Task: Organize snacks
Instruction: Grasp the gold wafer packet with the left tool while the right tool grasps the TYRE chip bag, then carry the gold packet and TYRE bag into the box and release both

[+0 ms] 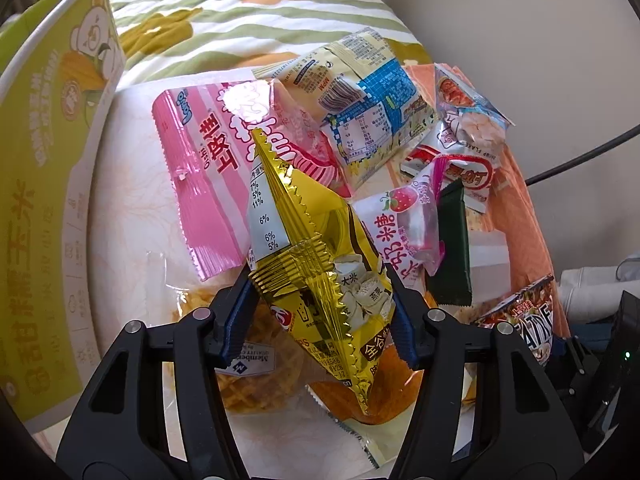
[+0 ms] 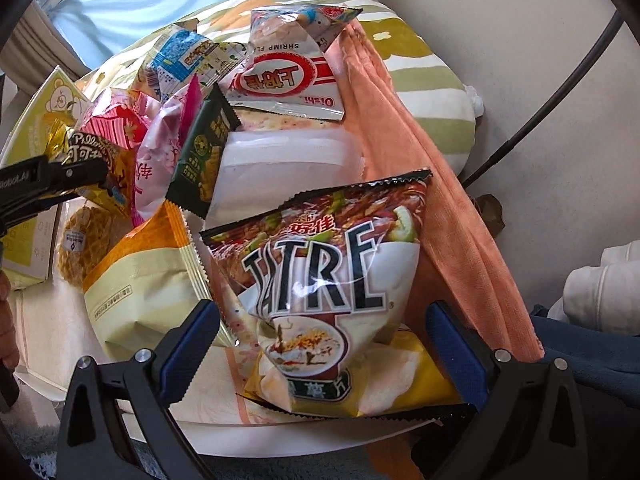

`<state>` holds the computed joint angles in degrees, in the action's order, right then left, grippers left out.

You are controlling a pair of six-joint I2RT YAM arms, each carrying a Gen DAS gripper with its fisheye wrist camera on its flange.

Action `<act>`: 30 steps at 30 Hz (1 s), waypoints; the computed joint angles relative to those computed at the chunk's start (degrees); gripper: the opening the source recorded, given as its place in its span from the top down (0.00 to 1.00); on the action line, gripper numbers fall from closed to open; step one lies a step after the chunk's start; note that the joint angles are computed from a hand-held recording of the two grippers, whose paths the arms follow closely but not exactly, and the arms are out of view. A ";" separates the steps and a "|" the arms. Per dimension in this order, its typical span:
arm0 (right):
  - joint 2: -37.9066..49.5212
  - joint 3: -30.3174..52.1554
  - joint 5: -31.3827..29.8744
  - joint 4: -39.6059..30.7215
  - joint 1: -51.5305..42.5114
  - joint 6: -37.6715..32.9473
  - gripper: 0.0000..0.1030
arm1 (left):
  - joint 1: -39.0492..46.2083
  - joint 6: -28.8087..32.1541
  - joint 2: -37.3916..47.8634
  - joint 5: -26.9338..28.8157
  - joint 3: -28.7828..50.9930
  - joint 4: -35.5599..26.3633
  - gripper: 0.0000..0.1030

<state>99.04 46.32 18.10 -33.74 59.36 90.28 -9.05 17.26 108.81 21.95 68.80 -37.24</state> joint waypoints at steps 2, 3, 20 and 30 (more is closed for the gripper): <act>-0.04 -0.61 -0.13 0.75 -0.42 -0.32 0.06 | 0.05 0.47 -0.96 -0.15 -0.70 0.21 0.46; 0.07 -0.48 -0.27 0.59 -0.49 -0.36 0.11 | 0.17 0.71 -1.49 -0.01 -1.07 0.26 0.46; -3.78 5.69 6.65 -14.10 2.84 3.41 0.37 | 4.12 4.48 -11.14 5.37 -1.63 -4.89 0.46; -4.13 18.37 14.67 -22.63 0.55 -4.58 0.37 | 13.13 9.00 -13.19 12.12 8.55 -12.27 0.46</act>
<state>94.91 64.69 32.77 -56.38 59.91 85.70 4.09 26.26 95.62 34.07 77.35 -49.51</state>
